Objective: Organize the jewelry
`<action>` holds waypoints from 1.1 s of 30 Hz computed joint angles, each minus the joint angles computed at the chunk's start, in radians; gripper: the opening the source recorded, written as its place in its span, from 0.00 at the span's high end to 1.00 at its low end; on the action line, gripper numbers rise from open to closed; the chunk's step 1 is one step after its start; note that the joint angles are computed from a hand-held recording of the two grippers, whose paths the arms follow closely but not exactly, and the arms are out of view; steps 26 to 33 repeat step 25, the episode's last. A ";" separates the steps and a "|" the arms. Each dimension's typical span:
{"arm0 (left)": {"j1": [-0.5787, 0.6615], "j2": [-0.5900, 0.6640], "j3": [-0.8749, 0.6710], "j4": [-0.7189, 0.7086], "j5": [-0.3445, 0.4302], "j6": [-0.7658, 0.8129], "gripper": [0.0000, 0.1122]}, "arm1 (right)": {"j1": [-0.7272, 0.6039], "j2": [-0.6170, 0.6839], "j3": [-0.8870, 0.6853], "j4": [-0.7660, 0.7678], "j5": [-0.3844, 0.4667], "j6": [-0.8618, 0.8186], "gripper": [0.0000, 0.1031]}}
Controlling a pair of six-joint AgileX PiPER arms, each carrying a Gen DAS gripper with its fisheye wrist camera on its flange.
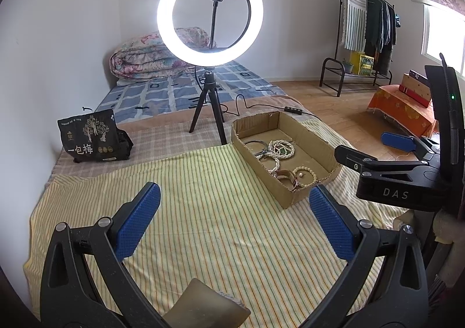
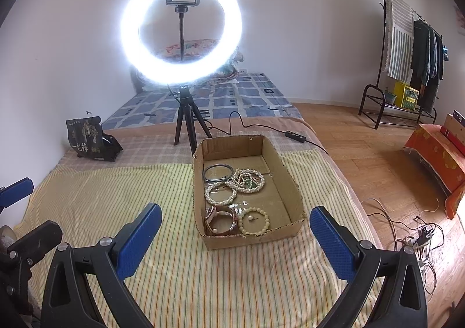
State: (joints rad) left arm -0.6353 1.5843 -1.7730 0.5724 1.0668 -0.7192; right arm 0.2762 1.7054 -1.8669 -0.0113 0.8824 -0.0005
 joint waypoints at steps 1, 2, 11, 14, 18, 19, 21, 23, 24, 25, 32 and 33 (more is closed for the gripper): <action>0.000 0.001 -0.001 -0.001 0.001 0.001 0.08 | -0.001 0.001 -0.001 0.004 0.001 -0.004 0.00; 0.000 0.002 -0.003 -0.002 0.004 0.002 0.08 | -0.001 0.002 -0.002 0.006 0.003 -0.007 0.00; -0.006 0.013 -0.024 0.005 0.031 -0.001 0.08 | 0.001 0.003 0.000 0.006 0.007 -0.014 0.00; -0.007 0.014 -0.022 0.011 0.033 -0.004 0.08 | 0.004 0.001 0.004 0.003 0.008 -0.011 0.00; 0.000 0.012 -0.023 0.004 0.033 -0.007 0.08 | 0.011 0.006 0.000 -0.002 0.014 -0.011 0.00; -0.002 0.012 -0.022 0.007 0.034 -0.008 0.08 | 0.012 0.007 -0.002 -0.002 0.016 -0.011 0.00; -0.001 0.011 -0.021 0.009 0.035 -0.008 0.08 | 0.013 0.007 -0.002 -0.003 0.017 -0.013 0.00; -0.004 0.010 -0.017 0.024 0.035 -0.017 0.08 | 0.013 0.008 -0.004 -0.001 0.019 -0.014 0.00; -0.008 0.010 -0.016 0.033 0.036 -0.021 0.08 | 0.013 0.008 -0.004 -0.001 0.019 -0.015 0.00; -0.010 0.009 -0.013 0.034 0.034 -0.023 0.08 | 0.013 0.008 -0.004 -0.001 0.019 -0.015 0.00; -0.010 0.009 -0.013 0.034 0.034 -0.023 0.08 | 0.013 0.008 -0.004 -0.001 0.019 -0.015 0.00; -0.010 0.009 -0.013 0.034 0.034 -0.023 0.08 | 0.013 0.008 -0.004 -0.001 0.019 -0.015 0.00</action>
